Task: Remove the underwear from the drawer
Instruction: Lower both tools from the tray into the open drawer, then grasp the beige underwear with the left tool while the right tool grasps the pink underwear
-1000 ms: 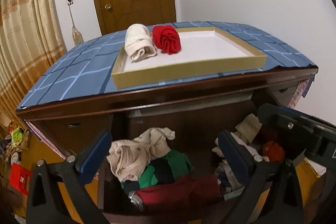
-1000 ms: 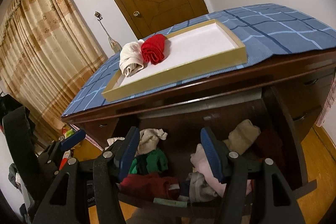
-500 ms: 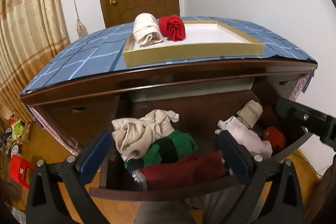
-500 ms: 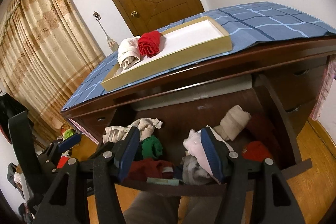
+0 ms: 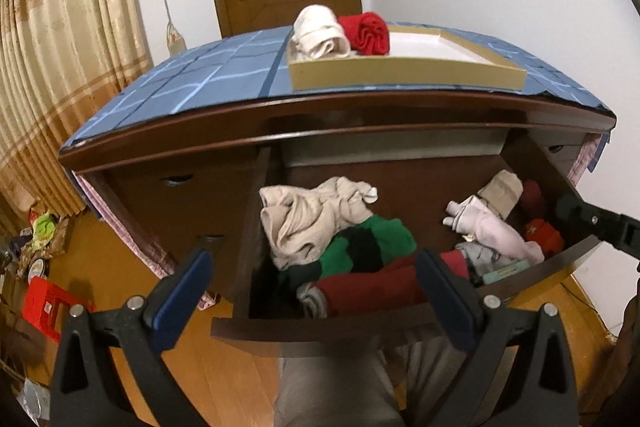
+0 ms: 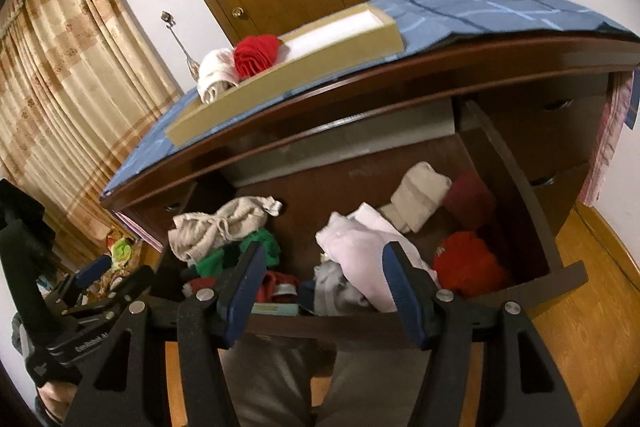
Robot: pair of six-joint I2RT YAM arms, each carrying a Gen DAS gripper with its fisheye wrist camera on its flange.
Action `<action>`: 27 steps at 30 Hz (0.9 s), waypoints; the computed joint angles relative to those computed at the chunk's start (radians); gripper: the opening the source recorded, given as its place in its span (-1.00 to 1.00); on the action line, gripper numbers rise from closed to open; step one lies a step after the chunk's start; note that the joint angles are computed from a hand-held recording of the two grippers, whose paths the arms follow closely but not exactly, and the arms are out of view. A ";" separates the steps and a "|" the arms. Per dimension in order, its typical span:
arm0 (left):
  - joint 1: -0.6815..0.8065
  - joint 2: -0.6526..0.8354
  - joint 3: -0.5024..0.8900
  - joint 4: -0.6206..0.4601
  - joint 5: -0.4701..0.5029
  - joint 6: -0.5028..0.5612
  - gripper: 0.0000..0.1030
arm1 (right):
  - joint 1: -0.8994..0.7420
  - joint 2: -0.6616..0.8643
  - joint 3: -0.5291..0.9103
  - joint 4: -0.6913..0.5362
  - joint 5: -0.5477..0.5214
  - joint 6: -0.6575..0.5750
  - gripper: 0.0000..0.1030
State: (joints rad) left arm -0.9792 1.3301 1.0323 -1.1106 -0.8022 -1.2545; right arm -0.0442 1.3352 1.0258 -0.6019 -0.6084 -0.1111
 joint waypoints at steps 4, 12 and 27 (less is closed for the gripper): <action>0.032 -0.010 -0.030 0.065 0.030 0.061 0.99 | -0.009 0.029 0.002 -0.001 0.011 -0.010 0.23; 0.109 -0.021 -0.068 0.169 0.083 0.198 0.99 | -0.045 0.119 0.059 -0.030 0.014 -0.057 0.23; 0.264 -0.040 -0.101 0.346 0.212 0.440 0.99 | 0.043 0.406 0.361 -0.275 0.042 -0.191 0.23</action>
